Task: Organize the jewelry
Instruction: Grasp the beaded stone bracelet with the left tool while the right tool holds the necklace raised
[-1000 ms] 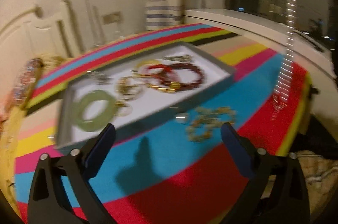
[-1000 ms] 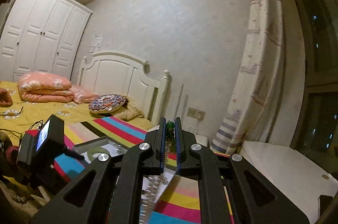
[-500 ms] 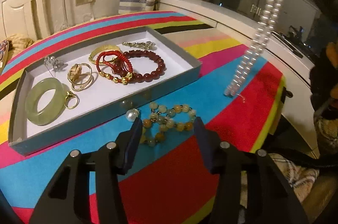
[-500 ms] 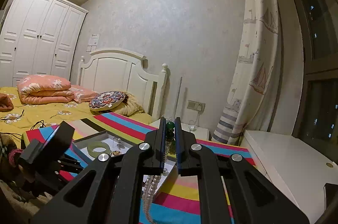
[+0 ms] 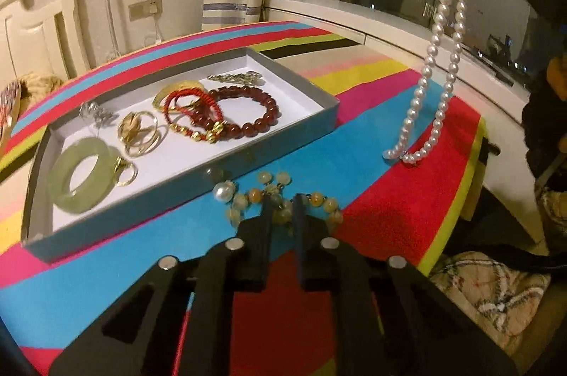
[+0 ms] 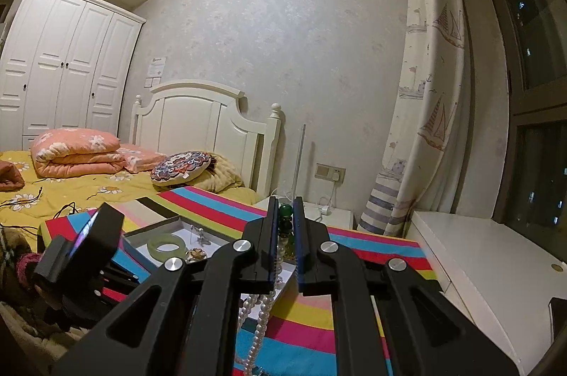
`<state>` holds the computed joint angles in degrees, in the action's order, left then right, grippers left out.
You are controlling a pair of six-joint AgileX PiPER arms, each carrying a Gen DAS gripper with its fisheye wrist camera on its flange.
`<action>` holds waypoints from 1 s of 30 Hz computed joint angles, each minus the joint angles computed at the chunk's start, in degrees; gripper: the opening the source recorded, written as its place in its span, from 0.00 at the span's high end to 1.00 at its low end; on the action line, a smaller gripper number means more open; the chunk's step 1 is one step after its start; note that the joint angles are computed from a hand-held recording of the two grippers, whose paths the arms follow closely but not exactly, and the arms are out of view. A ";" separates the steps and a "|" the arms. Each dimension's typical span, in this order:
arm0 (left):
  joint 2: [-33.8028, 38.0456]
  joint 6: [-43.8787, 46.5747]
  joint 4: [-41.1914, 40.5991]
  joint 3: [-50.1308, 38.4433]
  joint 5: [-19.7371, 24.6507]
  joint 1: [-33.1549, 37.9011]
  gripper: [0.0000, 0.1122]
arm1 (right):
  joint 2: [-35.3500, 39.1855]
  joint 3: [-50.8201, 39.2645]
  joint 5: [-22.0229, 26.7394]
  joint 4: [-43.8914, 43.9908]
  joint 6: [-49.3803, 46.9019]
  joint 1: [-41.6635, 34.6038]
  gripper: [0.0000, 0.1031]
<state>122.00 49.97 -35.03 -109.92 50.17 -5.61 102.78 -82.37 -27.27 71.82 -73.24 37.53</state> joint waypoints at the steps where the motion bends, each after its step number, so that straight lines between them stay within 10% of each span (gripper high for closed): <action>1: -0.19 -0.07 -0.42 0.26 0.27 0.50 0.92 | 0.00 0.02 0.09 -0.10 0.12 -0.05 0.92; 12: -1.23 -3.29 3.60 0.97 0.61 -0.86 0.69 | 0.15 0.08 0.14 -0.33 0.36 -0.05 0.92; 21: -2.36 -2.52 5.52 3.64 -2.74 -1.41 0.92 | 0.68 -0.35 0.82 0.68 -0.16 -0.07 0.92; 30: -3.65 -0.81 3.72 6.12 -5.56 -0.96 0.92 | 0.67 -0.54 0.92 1.29 -0.79 -0.01 0.92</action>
<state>118.35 49.17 -31.31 -103.80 44.61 -6.56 103.44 -82.91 -26.35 73.11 -74.03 37.51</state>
